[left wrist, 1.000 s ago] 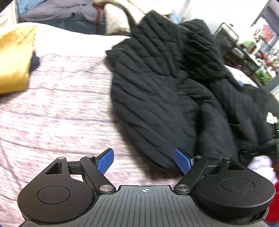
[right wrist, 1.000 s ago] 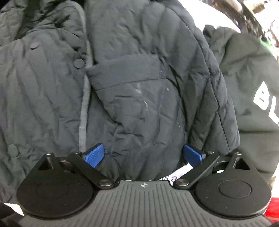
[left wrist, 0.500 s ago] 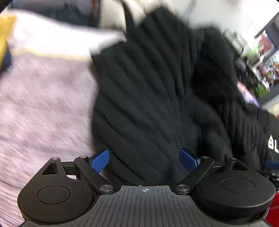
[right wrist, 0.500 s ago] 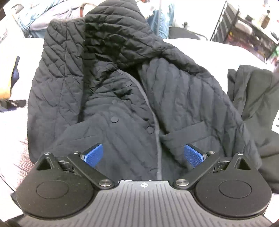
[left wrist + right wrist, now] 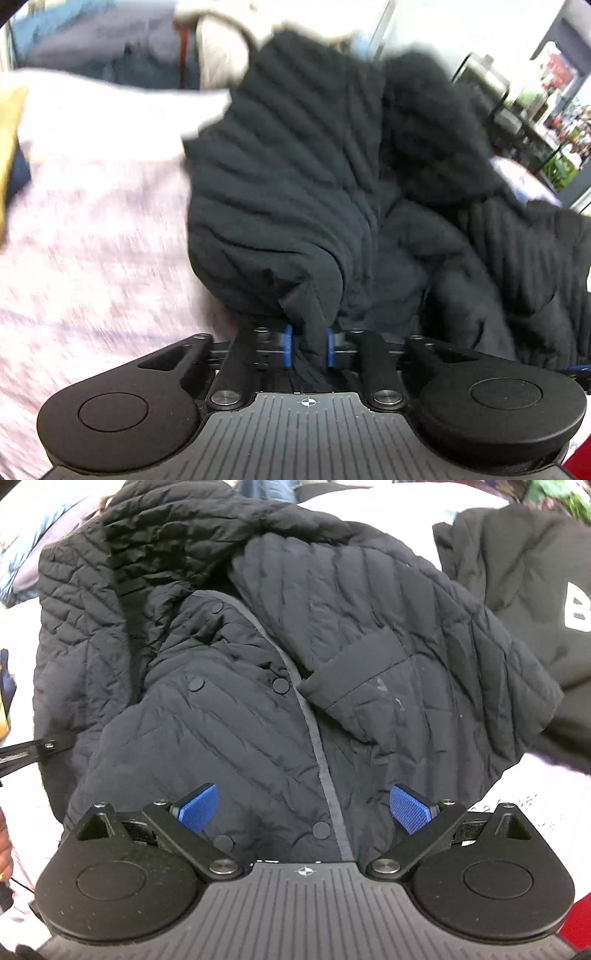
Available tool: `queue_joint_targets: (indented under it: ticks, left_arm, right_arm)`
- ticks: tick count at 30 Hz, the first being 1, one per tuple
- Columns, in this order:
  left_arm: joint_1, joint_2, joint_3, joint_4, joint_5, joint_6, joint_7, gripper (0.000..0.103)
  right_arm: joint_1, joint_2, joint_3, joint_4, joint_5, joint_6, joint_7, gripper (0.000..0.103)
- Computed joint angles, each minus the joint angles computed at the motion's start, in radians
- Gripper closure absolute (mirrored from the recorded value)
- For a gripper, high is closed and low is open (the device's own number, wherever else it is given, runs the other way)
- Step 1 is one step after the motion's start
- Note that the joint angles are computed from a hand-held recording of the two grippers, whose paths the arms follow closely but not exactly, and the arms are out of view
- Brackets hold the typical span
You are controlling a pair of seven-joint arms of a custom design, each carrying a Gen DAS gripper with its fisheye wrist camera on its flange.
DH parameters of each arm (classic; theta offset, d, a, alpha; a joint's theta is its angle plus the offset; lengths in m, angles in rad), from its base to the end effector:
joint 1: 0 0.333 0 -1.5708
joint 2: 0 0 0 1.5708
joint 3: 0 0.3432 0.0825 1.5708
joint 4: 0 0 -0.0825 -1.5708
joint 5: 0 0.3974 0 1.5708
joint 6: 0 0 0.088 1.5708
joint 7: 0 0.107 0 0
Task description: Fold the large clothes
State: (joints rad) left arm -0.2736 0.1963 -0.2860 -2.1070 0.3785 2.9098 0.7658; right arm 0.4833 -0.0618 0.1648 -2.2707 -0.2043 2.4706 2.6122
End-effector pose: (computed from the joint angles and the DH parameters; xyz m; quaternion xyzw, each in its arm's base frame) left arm 0.5246 -0.3462 0.4141 -0.6474 0.6965 -0.2921 0.1021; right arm 0.4315 0.3284 0.4291 -0.6069 0.7803 -0.0705 0.1334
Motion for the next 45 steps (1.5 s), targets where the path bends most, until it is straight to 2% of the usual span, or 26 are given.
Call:
queue_joint_targets:
  ticks: [4, 6, 7, 9, 11, 14, 16, 19, 21, 23, 24, 25, 26, 29, 33, 36, 39, 42, 45]
  left_arm:
    - [-0.015, -0.118, 0.096, -0.032, 0.201, 0.051, -0.180, 0.050]
    - [0.002, -0.186, 0.136, -0.025, 0.441, 0.019, -0.376, 0.050]
    - [0.024, -0.215, 0.136, -0.019, 0.527, -0.001, -0.429, 0.050]
    - [0.073, -0.267, 0.135, -0.029, 0.572, -0.007, -0.456, 0.050]
    - [0.111, -0.297, 0.132, -0.048, 0.553, -0.006, -0.423, 0.050]
    - [0.155, -0.317, 0.101, -0.064, 0.614, -0.114, -0.434, 0.050]
    - [0.177, -0.310, 0.102, -0.091, 0.611, -0.142, -0.478, 0.048]
    - [0.176, -0.252, 0.113, -0.109, 0.468, -0.237, -0.407, 0.040]
    - [0.170, -0.217, 0.107, -0.122, 0.475, -0.285, -0.415, 0.032]
    - [0.150, -0.199, 0.097, -0.125, 0.442, -0.390, -0.372, 0.020]
    - [0.142, -0.200, 0.095, -0.129, 0.439, -0.419, -0.354, 0.015]
    - [0.135, -0.214, 0.093, -0.147, 0.464, -0.426, -0.365, 0.003]
    - [0.130, -0.236, 0.091, -0.171, 0.500, -0.422, -0.391, 0.000]
    - [0.120, -0.297, 0.083, -0.202, 0.503, -0.444, -0.397, 0.000]
    - [0.114, -0.362, 0.067, -0.219, 0.495, -0.480, -0.445, 0.000]
    - [0.107, -0.406, 0.066, -0.247, 0.475, -0.446, -0.449, 0.000]
    - [0.084, -0.423, 0.056, -0.262, 0.424, -0.414, -0.402, 0.000]
    - [0.064, -0.414, 0.034, -0.266, 0.399, -0.412, -0.401, 0.000]
    - [0.036, -0.405, 0.029, -0.271, 0.327, -0.430, -0.388, 0.000]
  right_arm:
    - [0.003, 0.019, 0.004, 0.030, -0.030, 0.012, -0.010, 0.004]
    - [0.006, 0.032, 0.008, 0.050, -0.040, 0.016, -0.025, 0.004]
    - [0.009, 0.040, 0.011, 0.062, -0.050, 0.012, -0.024, 0.004]
    - [0.013, 0.052, 0.015, 0.080, -0.059, 0.007, -0.029, 0.004]
    - [0.016, 0.065, 0.017, 0.088, -0.022, 0.028, -0.068, 0.004]
    - [0.020, 0.091, 0.025, 0.101, 0.104, 0.063, -0.185, 0.004]
    - [0.028, 0.112, 0.038, 0.117, 0.147, 0.076, -0.238, 0.003]
    - [0.036, 0.161, 0.060, 0.157, 0.230, 0.056, -0.329, 0.002]
    - [0.038, 0.192, 0.076, 0.186, 0.266, 0.034, -0.385, 0.003]
    - [0.044, 0.219, 0.084, 0.216, 0.260, 0.016, -0.425, 0.003]
    - [0.044, 0.230, 0.085, 0.234, 0.248, 0.001, -0.442, 0.003]
    - [0.047, 0.241, 0.086, 0.251, 0.233, -0.018, -0.458, 0.003]
    - [0.049, 0.245, 0.086, 0.260, 0.216, -0.029, -0.467, 0.003]
    - [0.057, 0.249, 0.077, 0.272, 0.153, -0.041, -0.473, 0.003]
    - [0.062, 0.248, 0.046, 0.289, -0.002, -0.044, -0.458, 0.003]
    - [0.052, 0.278, 0.032, 0.345, -0.089, -0.017, -0.496, 0.003]
    - [0.052, 0.371, 0.020, 0.480, -0.163, -0.003, -0.547, 0.003]
    - [0.048, 0.496, 0.027, 0.643, -0.165, 0.040, -0.613, 0.003]
    - [0.085, 0.666, 0.023, 0.867, -0.175, 0.025, -0.678, 0.003]
